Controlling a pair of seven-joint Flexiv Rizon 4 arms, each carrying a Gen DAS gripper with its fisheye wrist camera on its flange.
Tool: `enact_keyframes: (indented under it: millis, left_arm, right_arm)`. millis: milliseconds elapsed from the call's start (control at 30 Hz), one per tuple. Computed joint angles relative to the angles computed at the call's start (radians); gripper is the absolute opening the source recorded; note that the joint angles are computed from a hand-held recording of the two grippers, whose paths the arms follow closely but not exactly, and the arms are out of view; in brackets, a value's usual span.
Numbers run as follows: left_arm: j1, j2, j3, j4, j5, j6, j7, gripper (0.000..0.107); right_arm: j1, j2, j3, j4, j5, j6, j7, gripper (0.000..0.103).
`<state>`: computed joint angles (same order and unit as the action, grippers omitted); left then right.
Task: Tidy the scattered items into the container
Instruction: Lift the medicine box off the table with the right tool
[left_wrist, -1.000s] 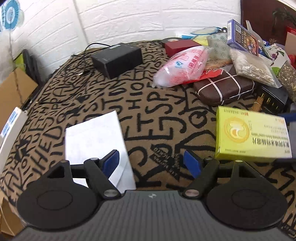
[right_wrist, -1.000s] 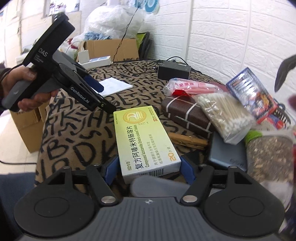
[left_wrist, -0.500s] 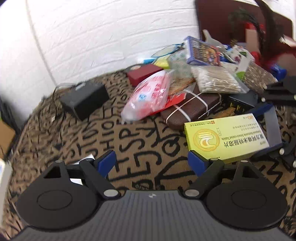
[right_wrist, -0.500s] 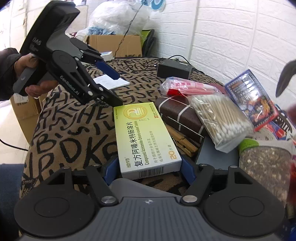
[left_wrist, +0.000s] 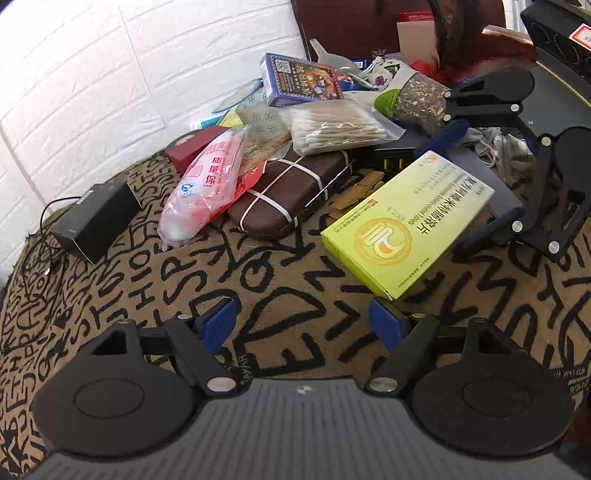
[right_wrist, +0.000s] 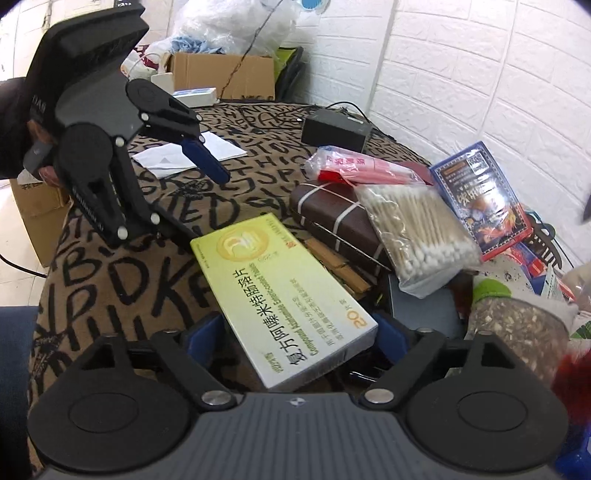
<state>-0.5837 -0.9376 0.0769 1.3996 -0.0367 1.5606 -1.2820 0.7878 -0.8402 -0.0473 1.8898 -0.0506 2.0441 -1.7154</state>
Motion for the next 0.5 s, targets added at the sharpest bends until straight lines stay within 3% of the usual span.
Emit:
enact_keyframes:
  millis: [167, 333, 400, 433, 500]
  left_arm:
    - [-0.012, 0.011, 0.032, 0.017, -0.008, 0.051, -0.031, 0.081]
    - [0.038, 0.015, -0.03, 0.028, 0.013, 0.082, 0.048, 0.083]
    - [0.044, 0.012, -0.05, 0.021, 0.011, 0.049, 0.083, 0.083]
    - [0.034, 0.013, -0.042, 0.021, 0.007, 0.034, 0.089, 0.083]
    - [-0.033, 0.002, 0.046, 0.0, -0.014, -0.001, 0.04, 0.083]
  right_arm:
    - [-0.041, -0.006, 0.042, 0.001, -0.03, 0.005, 0.012, 0.087]
    - [-0.043, -0.006, 0.042, -0.006, -0.047, -0.004, 0.013, 0.087]
    - [-0.044, -0.009, 0.045, -0.008, -0.046, 0.002, 0.019, 0.087]
    - [-0.043, -0.01, 0.048, -0.008, -0.042, 0.007, 0.024, 0.087]
    - [-0.032, -0.012, 0.041, -0.007, -0.025, 0.014, 0.033, 0.089]
